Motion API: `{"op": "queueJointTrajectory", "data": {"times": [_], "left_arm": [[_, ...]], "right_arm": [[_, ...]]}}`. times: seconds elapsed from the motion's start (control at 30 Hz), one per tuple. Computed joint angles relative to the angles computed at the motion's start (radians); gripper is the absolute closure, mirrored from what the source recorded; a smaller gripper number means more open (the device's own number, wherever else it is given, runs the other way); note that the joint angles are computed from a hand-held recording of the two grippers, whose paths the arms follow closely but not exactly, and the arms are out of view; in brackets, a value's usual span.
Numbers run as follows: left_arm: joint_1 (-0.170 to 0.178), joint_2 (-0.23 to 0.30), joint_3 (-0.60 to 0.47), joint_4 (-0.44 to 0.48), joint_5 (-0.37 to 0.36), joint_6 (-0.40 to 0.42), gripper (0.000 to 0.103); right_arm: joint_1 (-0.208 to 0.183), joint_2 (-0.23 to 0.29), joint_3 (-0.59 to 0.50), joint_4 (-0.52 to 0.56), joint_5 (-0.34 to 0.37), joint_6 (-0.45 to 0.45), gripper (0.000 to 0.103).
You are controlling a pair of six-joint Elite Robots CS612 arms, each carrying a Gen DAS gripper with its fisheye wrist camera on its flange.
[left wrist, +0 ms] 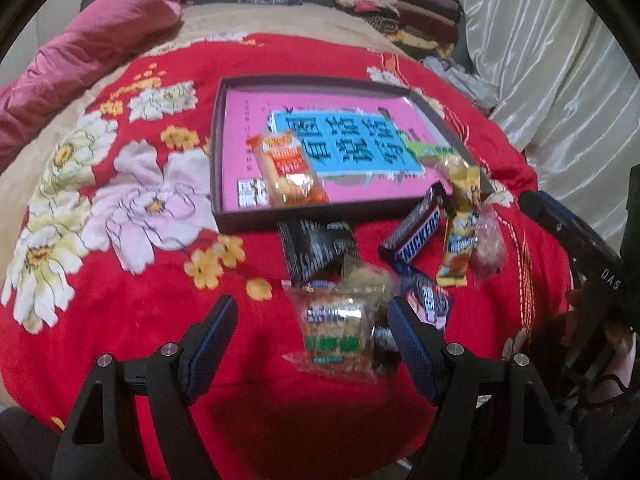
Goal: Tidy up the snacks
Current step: 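Grasp the clear green-labelled bag with the left tool while the right tool grasps the clear plastic bag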
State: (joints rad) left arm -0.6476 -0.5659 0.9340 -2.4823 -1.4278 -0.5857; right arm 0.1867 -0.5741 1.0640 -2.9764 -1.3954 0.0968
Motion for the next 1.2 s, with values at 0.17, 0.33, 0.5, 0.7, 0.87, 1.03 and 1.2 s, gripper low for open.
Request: {"op": "queueJointTrajectory", "data": {"times": [0.17, 0.33, 0.5, 0.7, 0.87, 1.03, 1.2], "left_arm": [[-0.002, 0.001, 0.000, 0.017, -0.012, -0.005, 0.025], [-0.002, 0.003, 0.000, 0.022, -0.027, -0.008, 0.025], [-0.005, 0.004, 0.000, 0.027, -0.032, -0.004, 0.025], [-0.004, 0.006, -0.002, 0.029, -0.037, -0.007, 0.025], [-0.004, 0.010, -0.004, 0.037, -0.042, -0.012, 0.025], [-0.004, 0.016, -0.013, 0.052, -0.048, -0.010, 0.025], [0.002, 0.024, -0.018, 0.068, -0.063, -0.029, 0.025]], "right_arm": [[0.000, -0.005, 0.007, 0.003, -0.007, 0.001, 0.015], [0.004, -0.009, 0.011, 0.025, -0.026, -0.006, 0.015], [0.006, -0.015, 0.020, 0.038, -0.037, -0.008, 0.015], [0.009, -0.021, 0.026, 0.075, -0.054, -0.022, 0.015], [0.014, -0.022, 0.023, 0.121, -0.078, -0.041, 0.015], [0.021, -0.015, 0.007, 0.182, -0.113, -0.055, 0.015], [0.024, -0.008, -0.007, 0.226, -0.134, -0.064, 0.015]]}}
